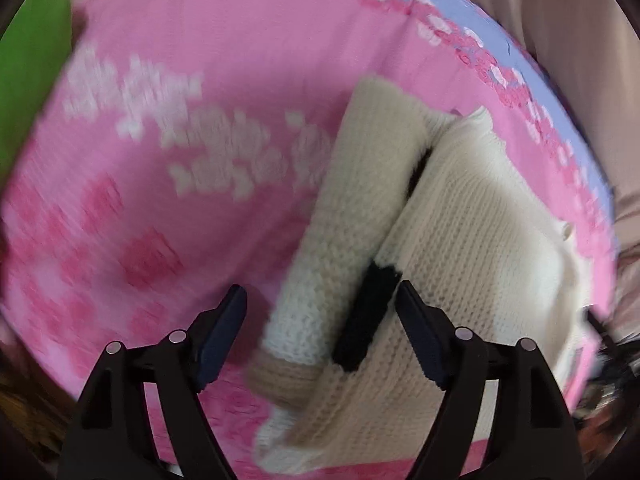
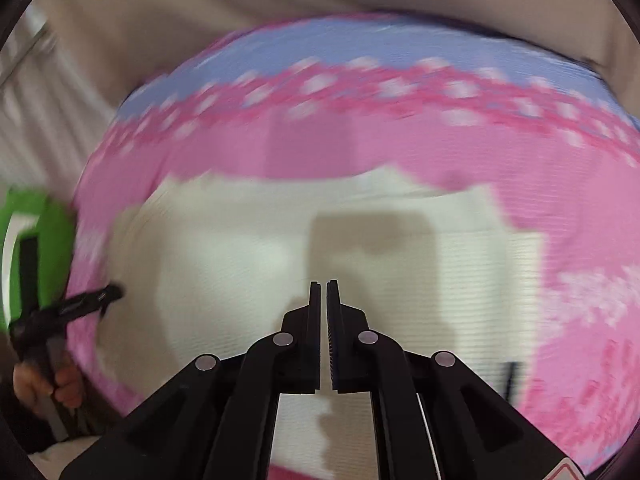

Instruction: Fold small clothes

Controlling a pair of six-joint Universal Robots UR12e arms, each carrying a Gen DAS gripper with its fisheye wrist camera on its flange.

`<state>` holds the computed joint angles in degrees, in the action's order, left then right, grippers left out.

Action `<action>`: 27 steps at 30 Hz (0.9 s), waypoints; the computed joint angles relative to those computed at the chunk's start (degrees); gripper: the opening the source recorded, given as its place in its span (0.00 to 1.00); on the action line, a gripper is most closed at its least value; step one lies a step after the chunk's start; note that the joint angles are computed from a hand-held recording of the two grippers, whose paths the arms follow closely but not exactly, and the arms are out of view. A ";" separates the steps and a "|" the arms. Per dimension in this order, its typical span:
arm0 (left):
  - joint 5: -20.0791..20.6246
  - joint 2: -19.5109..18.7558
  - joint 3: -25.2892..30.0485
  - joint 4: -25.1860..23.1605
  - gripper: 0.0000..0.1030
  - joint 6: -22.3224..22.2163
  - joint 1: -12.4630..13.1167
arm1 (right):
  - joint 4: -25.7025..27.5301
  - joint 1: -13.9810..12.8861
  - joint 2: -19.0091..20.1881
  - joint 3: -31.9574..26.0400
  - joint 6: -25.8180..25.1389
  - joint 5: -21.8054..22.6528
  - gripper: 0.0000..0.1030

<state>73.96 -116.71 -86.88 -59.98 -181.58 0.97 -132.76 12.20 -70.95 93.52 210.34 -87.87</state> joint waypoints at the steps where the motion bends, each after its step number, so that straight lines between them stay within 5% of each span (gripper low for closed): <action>1: -0.77 0.31 -0.86 1.65 0.72 -1.30 0.23 | 0.42 0.57 1.29 -1.13 -0.89 1.49 0.05; 3: -2.10 0.63 -1.66 3.01 0.63 -1.60 0.40 | 3.29 1.79 4.42 -4.19 -3.82 2.82 0.05; 4: -3.33 0.60 -1.52 2.68 0.42 -0.65 0.52 | 4.90 2.36 5.39 -5.10 -4.30 2.35 0.05; 7: -7.18 0.91 -0.71 0.31 0.21 0.29 0.91 | 6.10 3.03 7.05 -6.10 -6.34 0.56 0.02; 14: -13.64 4.03 0.12 1.46 0.18 5.90 -0.66 | 5.51 2.90 7.17 -6.17 -5.95 1.31 0.01; 20: -17.54 4.26 3.49 -2.76 0.17 19.41 -6.45 | -3.44 -0.48 2.59 1.37 0.05 8.50 0.05; 24: -11.82 1.81 6.06 -8.32 0.20 29.39 -12.06 | -5.74 -2.48 -2.29 6.58 4.62 4.90 0.25; 27: -10.04 1.97 6.12 -9.53 0.25 30.53 -12.83 | -4.18 -4.09 -5.80 10.35 8.33 2.17 0.30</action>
